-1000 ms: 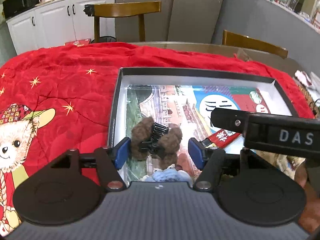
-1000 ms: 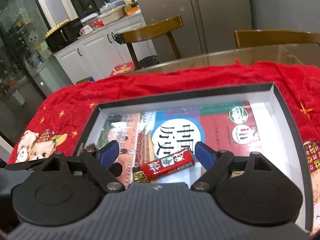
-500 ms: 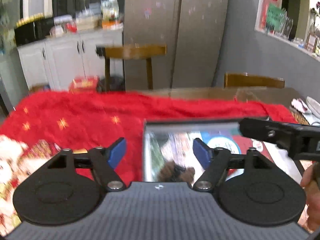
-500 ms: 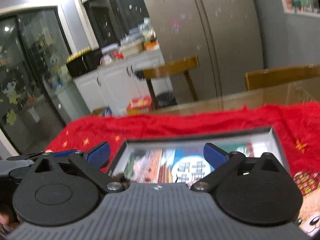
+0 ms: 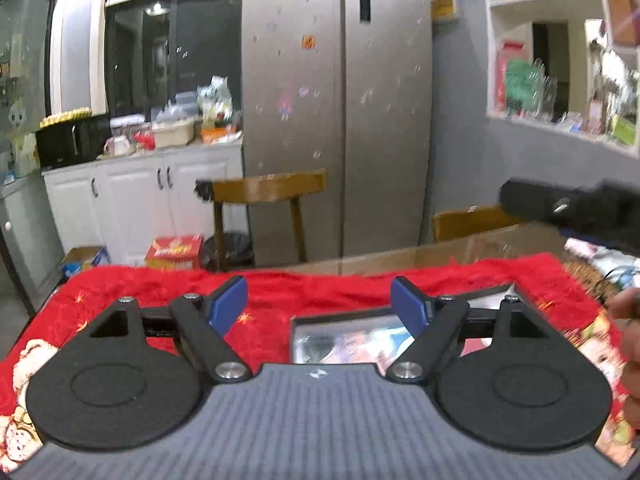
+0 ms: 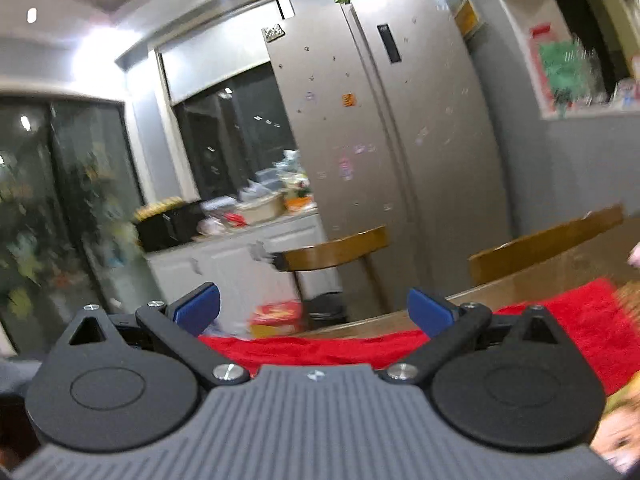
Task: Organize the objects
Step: 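Raise both tools up and away from the box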
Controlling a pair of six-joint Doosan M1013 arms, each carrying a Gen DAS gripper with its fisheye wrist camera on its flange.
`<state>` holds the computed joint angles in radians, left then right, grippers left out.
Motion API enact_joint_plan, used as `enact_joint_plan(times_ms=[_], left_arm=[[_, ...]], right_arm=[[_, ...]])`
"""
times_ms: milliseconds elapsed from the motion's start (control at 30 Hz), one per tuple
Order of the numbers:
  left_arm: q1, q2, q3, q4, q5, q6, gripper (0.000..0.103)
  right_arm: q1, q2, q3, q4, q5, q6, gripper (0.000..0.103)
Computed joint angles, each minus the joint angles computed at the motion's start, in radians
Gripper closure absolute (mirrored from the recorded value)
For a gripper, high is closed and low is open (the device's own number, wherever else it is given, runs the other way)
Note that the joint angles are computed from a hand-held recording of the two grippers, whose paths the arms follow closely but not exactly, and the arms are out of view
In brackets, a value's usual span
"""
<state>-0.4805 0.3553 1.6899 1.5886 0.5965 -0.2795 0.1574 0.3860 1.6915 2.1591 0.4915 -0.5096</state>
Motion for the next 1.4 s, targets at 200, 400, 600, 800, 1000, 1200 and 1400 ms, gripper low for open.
enact_joint_plan(times_ms=[200, 400, 600, 800, 1000, 1200, 1400], left_arm=[[-0.075, -0.032, 0.062, 0.215, 0.13, -0.296, 0.02], [-0.136, -0.067, 0.061, 0.073, 0.217, -0.214, 0.017], [-0.156, -0.116, 0.095, -0.002, 0.176, -0.187, 0.017], [-0.168, -0.155, 0.14, -0.018, 0.148, -0.16, 0.017], [-0.184, -0.176, 0.171, -0.021, 0.161, -0.151, 0.017], [-0.211, -0.181, 0.219, 0.087, 0.213, -0.237, 0.017], [-0.238, -0.156, 0.229, 0.147, 0.298, -0.241, 0.017]], right_arm=[[-0.017, -0.06, 0.049, 0.059, 0.02, -0.052, 0.0], [-0.046, -0.114, 0.103, 0.077, 0.004, 0.005, 0.0], [-0.06, -0.151, 0.168, 0.142, 0.013, -0.105, 0.0], [-0.051, -0.168, 0.202, 0.212, 0.009, -0.165, 0.0], [-0.039, -0.173, 0.233, 0.236, 0.029, -0.212, 0.0], [-0.038, -0.167, 0.265, 0.254, 0.06, -0.235, 0.0], [-0.031, -0.144, 0.281, 0.278, 0.047, -0.25, 0.0]])
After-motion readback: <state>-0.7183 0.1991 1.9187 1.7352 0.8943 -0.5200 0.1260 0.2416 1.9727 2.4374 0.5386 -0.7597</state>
